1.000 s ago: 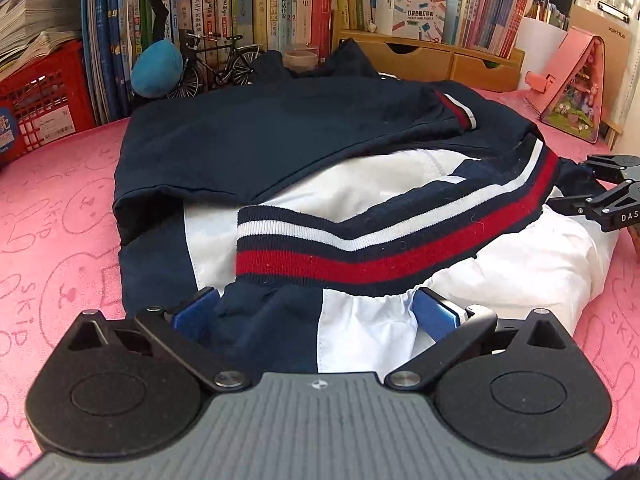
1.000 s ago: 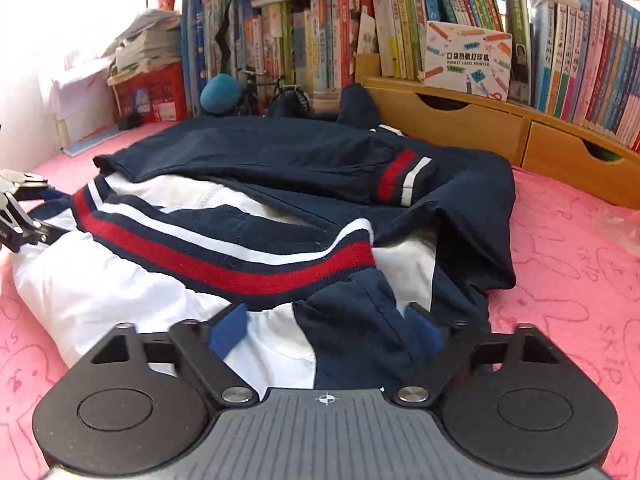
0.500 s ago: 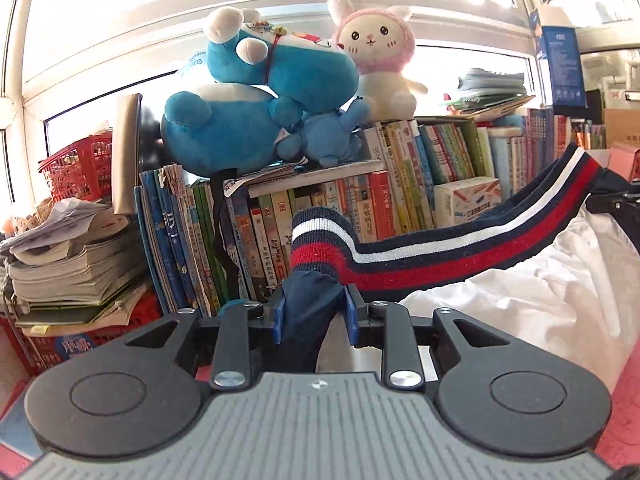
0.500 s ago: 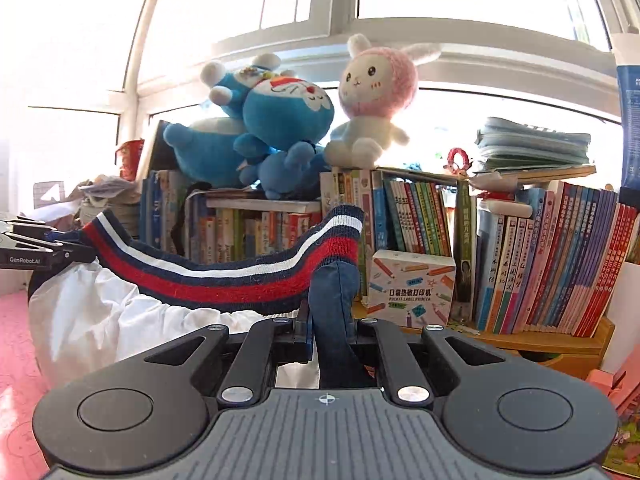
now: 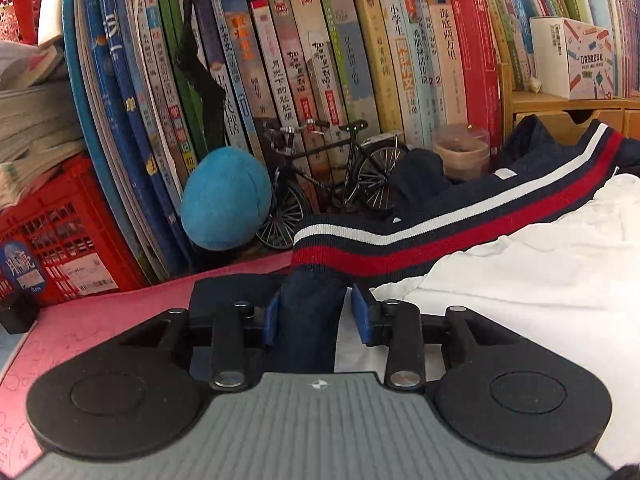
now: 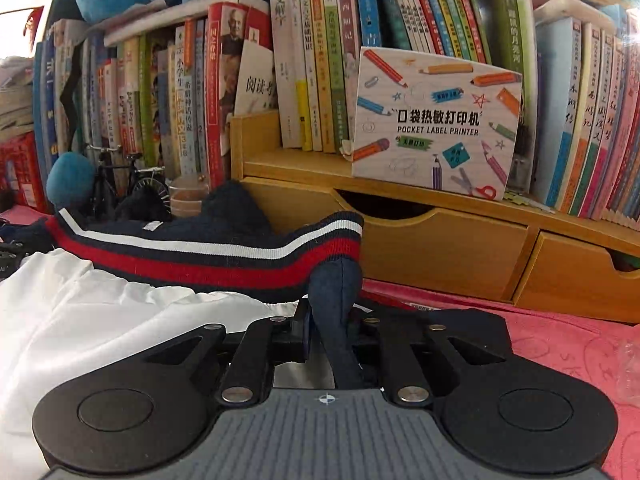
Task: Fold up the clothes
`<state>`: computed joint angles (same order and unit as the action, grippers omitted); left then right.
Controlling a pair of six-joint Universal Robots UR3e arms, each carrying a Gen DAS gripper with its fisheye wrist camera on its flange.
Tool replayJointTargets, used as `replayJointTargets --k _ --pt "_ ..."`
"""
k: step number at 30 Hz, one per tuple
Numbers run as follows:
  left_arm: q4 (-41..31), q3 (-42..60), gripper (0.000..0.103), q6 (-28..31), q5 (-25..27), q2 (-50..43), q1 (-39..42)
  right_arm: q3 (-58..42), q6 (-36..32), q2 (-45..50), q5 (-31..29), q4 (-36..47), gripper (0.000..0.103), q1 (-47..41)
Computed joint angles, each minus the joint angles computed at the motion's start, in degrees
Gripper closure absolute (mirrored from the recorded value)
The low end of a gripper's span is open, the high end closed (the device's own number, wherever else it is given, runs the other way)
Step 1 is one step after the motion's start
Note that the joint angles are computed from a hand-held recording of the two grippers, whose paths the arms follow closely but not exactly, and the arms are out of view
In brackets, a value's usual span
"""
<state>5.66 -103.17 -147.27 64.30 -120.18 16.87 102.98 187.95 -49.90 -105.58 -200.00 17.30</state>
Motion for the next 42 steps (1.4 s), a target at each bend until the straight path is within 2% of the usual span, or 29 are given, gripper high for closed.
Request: replayJointTargets --k 2,4,5,7,9,11,12,13,15,16,17,18,19,20,21,22,23,24,26,27,30,32,33,34,36,37,38,39,42 --pt "-2.0 1.5 0.049 -0.9 1.9 -0.3 -0.6 -1.0 0.5 0.0 0.5 2.3 0.086 -0.3" --pt "-4.7 3.3 0.019 -2.5 5.4 0.1 -1.4 -2.8 1.6 -0.4 2.5 7.5 0.079 -1.6" --pt "-6.1 4.3 0.015 -3.3 7.2 0.3 -1.7 -4.1 2.6 -0.7 2.4 10.6 0.074 -1.9" --pt "-7.7 4.8 0.012 -5.3 9.7 1.6 -1.8 -7.2 5.8 -2.0 -5.4 18.2 0.031 0.6" --pt "-3.8 -2.7 0.012 -7.3 6.1 8.4 2.1 -3.9 7.8 -5.4 -11.0 17.6 0.027 3.3" --pt "1.0 -12.5 0.011 -7.0 -0.2 16.5 7.4 4.7 6.9 -10.6 -12.3 9.0 0.022 6.0" --pt "1.6 -18.5 0.008 -4.3 -4.6 22.1 10.8 8.1 6.8 -12.8 -13.0 5.7 0.017 8.5" --pt "-0.3 -23.6 0.005 -0.2 -9.1 28.1 14.4 10.3 6.9 -14.4 -13.0 3.8 0.015 11.2" --pt "-3.6 -34.6 0.001 8.8 -18.1 40.1 21.8 10.8 7.4 -15.3 -11.6 4.1 0.015 17.2" --pt "-6.8 -39.2 0.000 12.8 -20.6 46.1 24.2 9.0 8.0 -14.7 -10.9 5.8 0.018 20.0" --pt "-10.9 -41.8 0.000 15.0 -20.2 51.2 24.5 7.1 8.5 -14.0 -9.8 7.6 0.020 22.3" --pt "-13.4 -43.1 0.000 15.9 -17.8 53.8 23.3 4.6 8.9 -12.7 -8.5 9.6 0.032 24.3" --pt "-13.5 -43.7 0.000 15.7 -14.4 54.1 21.3 1.5 9.2 -11.3 -7.4 12.2 0.053 26.0" --pt "-10.3 -44.2 0.000 14.9 -10.2 52.0 19.0 -2.2 9.7 -9.5 -8.1 15.7 0.061 27.6" --pt "-3.4 -44.9 0.002 13.0 -4.7 47.4 16.0 -6.5 10.5 -7.4 -10.2 19.8 0.066 29.2" --pt "2.9 -45.2 0.003 11.5 0.7 42.8 13.0 -9.2 10.8 -6.0 -11.7 22.5 0.068 30.2" --pt "8.5 -45.8 0.003 11.2 3.4 39.0 12.3 -9.5 11.5 -6.0 -12.2 23.7 0.070 30.3" --pt "14.2 -46.5 0.000 11.7 4.3 35.5 13.1 -8.4 12.7 -6.8 -11.7 24.0 0.071 29.8" --pt "25.6 -47.5 0.000 12.8 6.0 27.9 14.6 -2.9 15.8 -10.8 -11.8 24.8 0.073 27.8" --pt "27.0 -47.6 0.000 13.7 4.8 26.6 16.6 -0.4 17.1 -12.5 -14.0 26.4 0.081 27.0" --pt "17.5 -46.7 0.000 15.4 -0.8 31.0 22.2 15.2 19.6 -19.6 -19.2 20.5 0.082 22.7" --pt "16.9 -46.7 0.000 15.5 -1.1 31.4 22.7 24.7 21.3 -24.1 -22.5 17.2 0.083 19.1" --pt "17.1 -46.8 0.000 15.6 -1.3 31.4 23.0 27.4 23.8 -26.6 -25.0 20.0 0.085 17.7" --pt "16.5 -46.7 0.000 15.3 -0.9 31.9 23.0 29.1 26.8 -29.3 -27.1 24.4 0.076 16.2" --pt "14.1 -46.2 0.000 14.6 0.2 33.7 23.2 29.7 32.5 -34.9 -30.0 38.0 0.077 14.3" --pt "12.8 -45.8 0.005 14.2 0.8 34.6 23.2 31.1 33.2 -37.0 -30.7 39.1 0.077 14.8" --pt "9.5 -46.0 0.007 13.9 -0.1 37.7 24.3 32.7 33.2 -38.6 -31.0 37.8 0.077 16.3" --pt "3.8 -46.7 0.008 14.2 -3.2 43.2 26.6 32.9 33.5 -39.1 -31.7 36.7 0.077 18.7" --pt "-18.7 -46.2 0.008 18.5 -15.6 60.3 31.8 27.9 31.2 -34.8 -31.6 30.9 0.073 25.2"
